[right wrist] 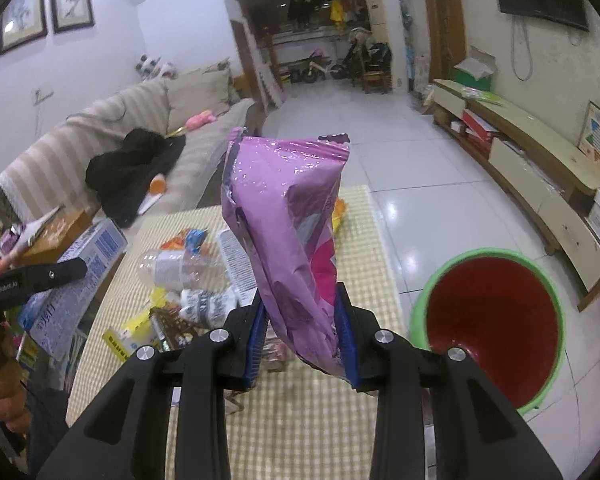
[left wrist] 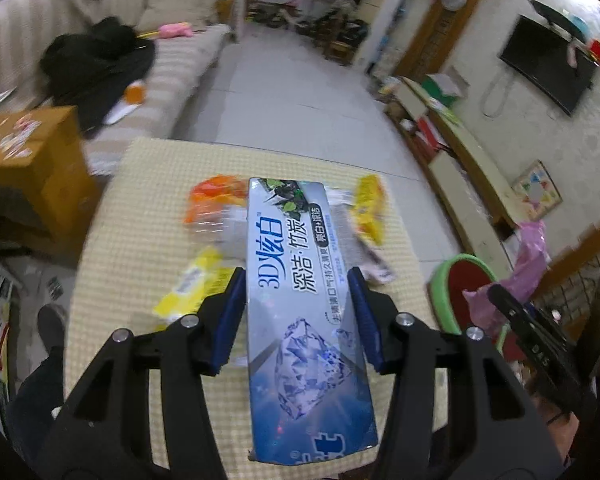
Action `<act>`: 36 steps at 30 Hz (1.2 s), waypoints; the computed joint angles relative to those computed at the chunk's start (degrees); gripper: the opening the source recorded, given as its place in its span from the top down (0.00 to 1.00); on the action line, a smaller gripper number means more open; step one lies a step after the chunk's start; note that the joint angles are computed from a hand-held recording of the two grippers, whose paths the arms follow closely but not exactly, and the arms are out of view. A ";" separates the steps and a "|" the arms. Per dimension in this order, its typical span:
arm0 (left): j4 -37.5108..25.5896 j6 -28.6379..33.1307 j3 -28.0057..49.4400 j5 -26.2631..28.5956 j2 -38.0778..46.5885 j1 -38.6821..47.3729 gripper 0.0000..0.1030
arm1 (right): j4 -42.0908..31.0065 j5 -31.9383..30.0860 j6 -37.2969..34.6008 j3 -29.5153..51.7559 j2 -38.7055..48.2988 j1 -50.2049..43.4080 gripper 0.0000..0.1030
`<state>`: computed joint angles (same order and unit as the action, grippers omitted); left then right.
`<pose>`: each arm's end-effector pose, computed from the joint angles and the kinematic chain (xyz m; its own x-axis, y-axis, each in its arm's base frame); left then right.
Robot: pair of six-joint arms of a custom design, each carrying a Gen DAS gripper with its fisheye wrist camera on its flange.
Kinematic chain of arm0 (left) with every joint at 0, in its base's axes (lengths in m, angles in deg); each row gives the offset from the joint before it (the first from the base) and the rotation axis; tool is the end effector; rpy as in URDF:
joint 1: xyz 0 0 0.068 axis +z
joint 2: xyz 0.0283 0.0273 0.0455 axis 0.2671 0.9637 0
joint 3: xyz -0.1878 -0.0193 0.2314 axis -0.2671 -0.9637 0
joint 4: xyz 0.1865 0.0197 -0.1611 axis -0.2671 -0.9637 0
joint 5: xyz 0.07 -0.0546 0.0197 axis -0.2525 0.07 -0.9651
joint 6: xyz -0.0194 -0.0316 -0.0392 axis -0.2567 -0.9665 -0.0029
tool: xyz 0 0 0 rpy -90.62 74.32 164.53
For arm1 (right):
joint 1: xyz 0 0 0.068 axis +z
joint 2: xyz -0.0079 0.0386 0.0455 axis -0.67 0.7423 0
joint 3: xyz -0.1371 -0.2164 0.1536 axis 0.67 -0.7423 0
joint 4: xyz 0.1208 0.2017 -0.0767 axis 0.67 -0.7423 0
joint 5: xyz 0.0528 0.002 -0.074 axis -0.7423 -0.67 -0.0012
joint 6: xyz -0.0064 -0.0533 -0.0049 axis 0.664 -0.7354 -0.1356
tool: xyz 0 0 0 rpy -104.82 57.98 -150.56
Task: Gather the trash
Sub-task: 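Carry both items over the red bin and open both tools to drop them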
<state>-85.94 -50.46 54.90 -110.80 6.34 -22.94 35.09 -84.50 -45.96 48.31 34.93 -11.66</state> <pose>0.1429 -0.0968 0.3019 -0.7061 -0.3625 -0.6083 -0.2282 0.9297 -0.2892 0.1926 0.1148 0.2855 -0.6747 -0.1390 -0.7249 -0.3918 0.8998 0.1921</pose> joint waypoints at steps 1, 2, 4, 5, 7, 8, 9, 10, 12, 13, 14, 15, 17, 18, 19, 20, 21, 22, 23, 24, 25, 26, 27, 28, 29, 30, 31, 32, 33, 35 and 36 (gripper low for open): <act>1.22 0.39 1.13 -0.20 2.07 -1.48 0.52 | -0.62 -0.76 -0.51 0.19 -0.63 -1.62 0.70; 2.24 0.66 1.62 -0.16 3.28 -2.49 0.52 | -1.10 -1.58 -1.14 0.14 -1.33 -3.43 0.70; 4.78 1.64 3.64 0.49 7.15 -4.14 0.52 | -2.47 -4.08 -2.98 0.11 -3.04 -8.29 0.70; 6.47 2.50 5.40 1.00 10.05 -5.24 0.52 | -3.07 -5.54 -4.15 0.23 -3.56 -10.96 0.70; 8.90 3.90 8.67 1.64 14.80 -7.06 0.52 | -4.03 -8.65 -6.55 0.59 -4.05 -16.83 0.70; 9.78 4.53 10.01 1.96 16.52 -7.77 0.52 | -4.53 -10.45 -7.97 0.81 -4.03 -20.22 0.70; 10.87 5.47 11.71 2.60 18.80 -8.35 0.52 | -4.90 -12.14 -9.54 0.97 -3.81 -23.54 0.70; 11.73 6.10 13.26 3.10 20.94 -8.92 0.52 | -4.97 -13.21 -10.54 1.15 -3.33 -25.66 0.70; 13.21 7.52 17.15 4.71 25.63 -9.77 0.52 | -5.40 -15.71 -12.81 1.69 -2.20 -30.55 0.70; 13.96 8.26 18.66 5.41 27.62 -10.09 0.52 | -5.61 -17.42 -14.46 2.06 -1.19 -33.83 0.70; 14.52 8.83 20.46 6.23 29.67 -10.42 0.52 | -5.62 -18.01 -15.10 2.24 -0.63 -35.14 0.70; 15.20 9.43 22.81 7.61 32.48 -10.56 0.52 | -5.58 -19.33 -16.46 2.47 0.41 -37.78 0.70; 15.54 10.20 26.61 8.77 36.43 -11.18 0.52 | -5.50 -20.76 -18.11 2.91 1.99 -40.85 0.70; 15.90 10.55 29.01 9.84 38.94 -11.41 0.52 | -5.36 -21.53 -18.99 2.94 2.79 -42.46 0.70; 15.84 10.88 31.82 10.68 41.71 -11.66 0.52 | -5.26 -22.56 -20.07 3.07 4.12 -44.58 0.70; 15.46 11.01 34.32 10.86 43.90 -12.21 0.52 | -5.15 -23.11 -20.63 3.31 5.22 -45.84 0.70; 15.00 11.18 36.60 11.30 45.72 -12.41 0.52 | -4.71 -23.66 -21.42 3.29 6.63 -47.48 0.70; 14.59 11.29 38.46 11.74 47.28 -12.58 0.52 | -4.21 -23.72 -21.54 3.13 7.46 -48.05 0.70; 14.25 11.46 40.99 12.53 49.50 -12.65 0.52 | -3.88 -23.96 -21.90 2.97 8.31 -48.81 0.70; 14.22 11.56 42.00 13.01 50.48 -12.67 0.52 | -3.56 -24.45 -22.57 2.97 9.76 -49.91 0.70; 13.90 11.78 43.83 13.54 52.01 -12.59 0.52 | -3.47 -24.51 -22.66 3.39 10.81 -50.17 0.70; 13.65 11.90 45.84 14.44 53.80 -12.45 0.52 | -3.23 -24.41 -22.76 3.36 11.53 -50.33 0.70; 13.38 11.93 46.90 15.19 54.72 -12.19 0.51 | -2.72 -24.39 -22.98 3.12 12.38 -50.61 0.70; 13.50 11.79 47.63 16.07 55.69 -11.99 0.51 | -2.35 -24.55 -23.22 2.98 13.48 -50.95 0.70; 13.60 11.67 48.06 16.55 56.45 -11.84 0.51 | -1.93 -24.58 -23.07 3.03 14.57 -50.89 0.70; 13.45 11.71 48.81 16.94 57.24 -11.62 0.51 | -1.40 -24.65 -23.07 2.78 15.56 -50.96 0.70; 12.88 11.66 49.99 17.36 57.98 -11.41 0.51 | -1.05 -24.68 -23.00 2.89 16.43 -50.85 0.69; 12.84 11.54 50.50 17.90 58.63 -11.12 0.51 | -0.64 -24.64 -22.74 3.02 17.24 -50.55 0.69; 12.53 11.36 51.47 18.39 59.55 -10.80 0.51 | -0.29 -24.58 -22.47 2.89 17.62 -50.19 0.68; 12.01 11.30 53.03 19.09 60.94 -10.44 0.50 | 0.36 -24.45 -22.14 3.03 18.75 -49.44 0.68; 11.99 11.29 53.38 19.64 61.33 -10.32 0.50 | 0.55 -24.34 -22.03 3.33 19.23 -49.18 0.67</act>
